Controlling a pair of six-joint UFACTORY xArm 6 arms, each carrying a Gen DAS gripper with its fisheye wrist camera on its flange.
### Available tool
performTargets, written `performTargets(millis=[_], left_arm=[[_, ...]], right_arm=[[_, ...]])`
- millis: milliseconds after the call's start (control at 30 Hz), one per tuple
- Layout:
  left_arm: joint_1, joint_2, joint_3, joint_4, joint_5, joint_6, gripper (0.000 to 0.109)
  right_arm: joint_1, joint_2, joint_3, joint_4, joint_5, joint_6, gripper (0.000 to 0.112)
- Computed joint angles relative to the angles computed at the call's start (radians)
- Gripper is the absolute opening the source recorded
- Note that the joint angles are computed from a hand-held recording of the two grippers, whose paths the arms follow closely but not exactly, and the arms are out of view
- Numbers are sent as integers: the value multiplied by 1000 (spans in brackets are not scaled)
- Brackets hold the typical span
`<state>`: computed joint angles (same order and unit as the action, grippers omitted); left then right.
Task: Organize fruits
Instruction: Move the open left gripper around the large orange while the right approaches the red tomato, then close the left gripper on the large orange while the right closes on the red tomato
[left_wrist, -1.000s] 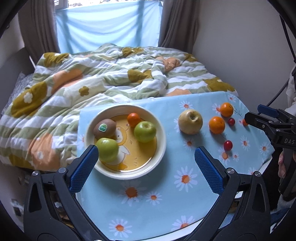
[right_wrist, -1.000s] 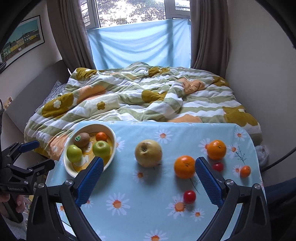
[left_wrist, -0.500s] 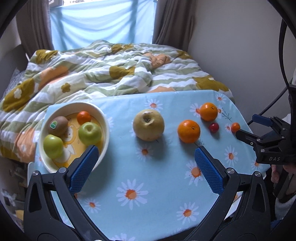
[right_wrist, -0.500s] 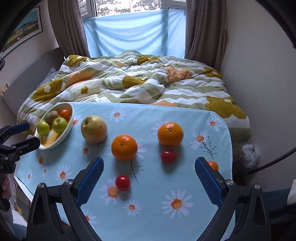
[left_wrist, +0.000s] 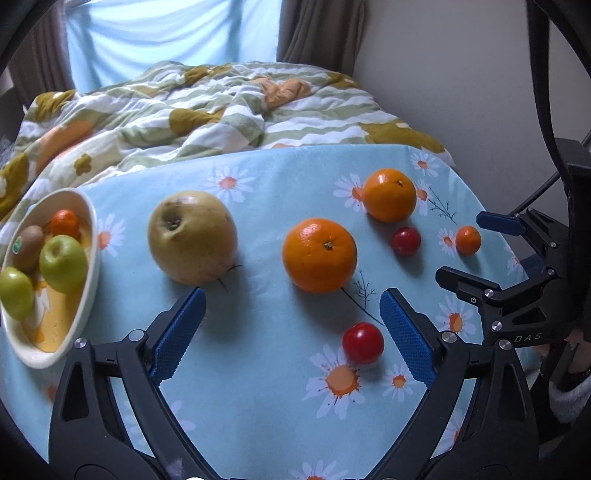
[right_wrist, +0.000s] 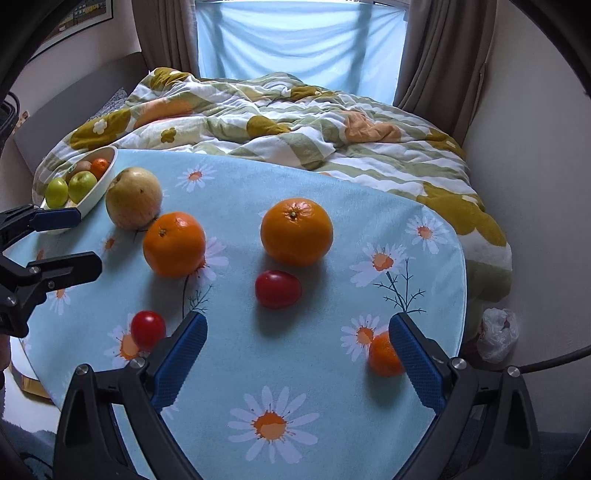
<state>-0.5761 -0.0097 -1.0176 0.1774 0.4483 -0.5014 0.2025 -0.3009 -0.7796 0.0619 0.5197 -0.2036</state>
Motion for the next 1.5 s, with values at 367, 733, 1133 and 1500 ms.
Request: performTargets(millis=[367, 733, 1133, 1500], left_arm=[[-18, 184, -149, 7, 6, 41, 79], [-17, 231, -200, 8, 44, 61, 65], [-8, 208, -178, 50, 60, 18, 65], [-7, 167, -135, 75, 43, -20, 64]], right_arm=[[-16, 100, -43, 150, 3, -134, 76], [-15, 148, -77, 179, 19, -156, 63], [2, 170, -94, 180, 0, -178, 48], [19, 157, -93, 190, -5, -181, 33]])
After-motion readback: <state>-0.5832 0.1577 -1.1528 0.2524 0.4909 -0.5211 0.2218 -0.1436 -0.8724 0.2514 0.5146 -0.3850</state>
